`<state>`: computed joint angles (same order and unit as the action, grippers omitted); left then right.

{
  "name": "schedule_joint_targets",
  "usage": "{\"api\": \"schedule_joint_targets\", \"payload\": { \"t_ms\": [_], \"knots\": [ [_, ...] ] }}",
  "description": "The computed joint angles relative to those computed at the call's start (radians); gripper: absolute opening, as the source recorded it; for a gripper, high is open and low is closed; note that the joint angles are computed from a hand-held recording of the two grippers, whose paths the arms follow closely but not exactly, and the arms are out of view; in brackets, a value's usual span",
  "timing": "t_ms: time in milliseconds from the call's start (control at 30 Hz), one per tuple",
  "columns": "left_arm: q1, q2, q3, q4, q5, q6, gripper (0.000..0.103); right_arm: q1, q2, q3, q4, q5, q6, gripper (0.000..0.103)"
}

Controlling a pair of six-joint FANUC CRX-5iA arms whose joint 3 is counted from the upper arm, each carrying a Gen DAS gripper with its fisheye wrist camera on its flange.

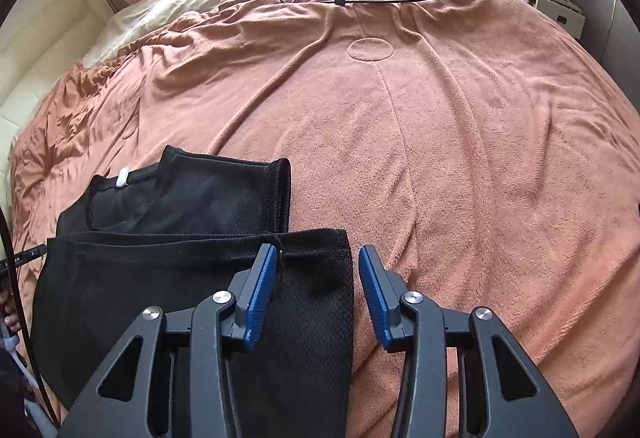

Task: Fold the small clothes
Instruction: 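Close both grippers on the folded edge of the shirt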

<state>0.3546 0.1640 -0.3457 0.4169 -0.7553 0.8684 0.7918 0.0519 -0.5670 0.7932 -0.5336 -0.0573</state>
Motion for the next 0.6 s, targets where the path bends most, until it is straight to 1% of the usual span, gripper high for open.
{"api": "schedule_joint_targets", "payload": {
  "t_ms": [33,100,133,167,233,333,367,400,433,467,500,533,567,600],
  "knots": [
    [0.002,-0.001,-0.002,0.005,-0.005,0.001,0.052,-0.005,-0.002,-0.002,-0.010,0.010,0.004,0.040],
    [0.002,0.003,0.001,0.005,-0.011,0.010,0.047,-0.019,-0.005,-0.006,-0.042,0.037,0.023,0.040],
    [0.001,0.010,0.007,0.003,-0.020,0.017,0.038,-0.023,-0.003,0.001,-0.067,0.038,0.045,0.038],
    [0.001,0.017,0.013,0.004,-0.031,0.022,0.034,-0.028,0.004,0.014,-0.097,0.039,0.073,0.034],
    [-0.001,0.027,0.015,0.014,-0.038,0.023,0.034,-0.032,0.019,0.035,-0.134,0.038,0.106,0.033],
    [-0.015,0.036,0.021,-0.010,-0.029,0.040,0.033,-0.042,0.028,0.041,-0.138,0.053,0.112,0.032],
    [-0.019,0.036,0.018,-0.014,-0.023,0.043,0.030,-0.040,0.029,0.042,-0.133,0.054,0.105,0.025],
    [-0.020,0.035,0.015,-0.009,-0.018,0.040,0.027,-0.042,0.030,0.042,-0.134,0.063,0.106,0.022],
    [-0.020,0.035,0.009,0.005,-0.018,0.030,0.019,-0.045,0.030,0.040,-0.139,0.077,0.113,0.016],
    [-0.022,0.034,0.010,0.002,-0.019,0.034,0.016,-0.048,0.030,0.039,-0.144,0.087,0.120,0.011],
    [-0.026,0.030,0.011,-0.013,-0.014,0.044,0.014,-0.049,0.028,0.037,-0.141,0.092,0.119,0.009],
    [-0.029,0.027,0.012,-0.023,-0.013,0.045,0.011,-0.051,0.030,0.036,-0.133,0.098,0.115,0.006],
    [-0.030,0.025,0.013,-0.023,-0.014,0.038,0.008,-0.051,0.026,0.029,-0.116,0.102,0.103,0.004],
    [-0.029,0.019,0.009,-0.018,-0.011,0.027,0.008,-0.048,0.021,0.023,-0.093,0.097,0.089,0.004]
  ]
}}
